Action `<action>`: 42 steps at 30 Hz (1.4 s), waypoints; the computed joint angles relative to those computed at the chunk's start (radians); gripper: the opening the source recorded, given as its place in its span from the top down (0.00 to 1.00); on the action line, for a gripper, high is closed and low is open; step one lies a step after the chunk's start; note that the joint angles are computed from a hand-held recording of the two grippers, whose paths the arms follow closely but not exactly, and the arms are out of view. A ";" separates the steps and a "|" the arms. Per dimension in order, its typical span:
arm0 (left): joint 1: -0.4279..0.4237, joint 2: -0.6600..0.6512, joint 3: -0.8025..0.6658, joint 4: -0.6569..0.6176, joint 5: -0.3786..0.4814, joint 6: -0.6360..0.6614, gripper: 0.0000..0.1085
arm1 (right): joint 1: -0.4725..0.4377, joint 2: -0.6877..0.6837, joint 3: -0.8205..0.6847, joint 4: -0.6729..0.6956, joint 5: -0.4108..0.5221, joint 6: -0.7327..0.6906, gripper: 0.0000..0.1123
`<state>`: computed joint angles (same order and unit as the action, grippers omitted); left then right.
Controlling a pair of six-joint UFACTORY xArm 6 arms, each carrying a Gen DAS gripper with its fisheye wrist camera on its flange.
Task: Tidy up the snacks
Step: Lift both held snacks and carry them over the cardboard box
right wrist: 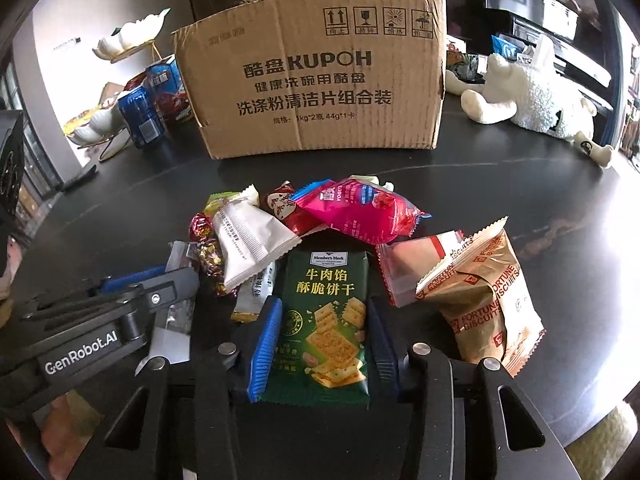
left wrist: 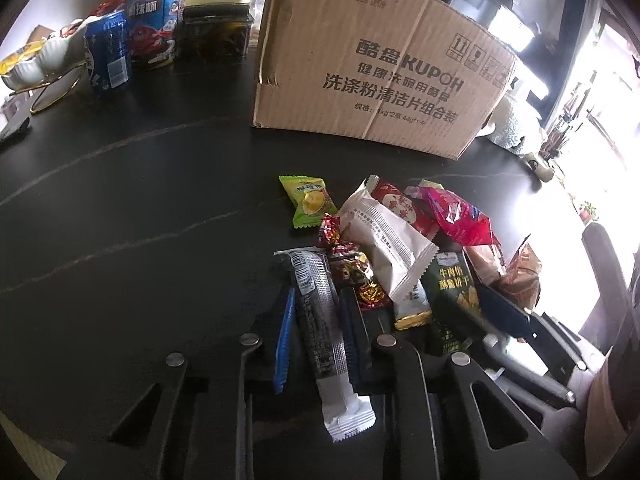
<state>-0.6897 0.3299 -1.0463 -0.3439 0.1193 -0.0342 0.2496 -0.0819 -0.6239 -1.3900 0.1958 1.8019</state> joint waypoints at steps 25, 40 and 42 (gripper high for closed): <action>-0.015 -0.067 0.079 -0.045 -0.035 0.066 0.82 | 0.090 0.041 -0.043 0.072 0.110 -0.112 0.58; -0.021 -0.136 0.140 0.106 -0.085 -0.049 0.84 | 0.083 -0.106 0.047 0.072 0.107 -0.066 0.60; -0.022 -0.152 0.151 0.130 -0.094 -0.065 0.84 | 0.090 -0.137 0.056 0.067 0.117 -0.059 0.60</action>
<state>-0.7119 0.1781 -0.8958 -0.2137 0.0256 -0.0992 0.3393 -0.2185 -0.5676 -1.3229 0.3130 1.7432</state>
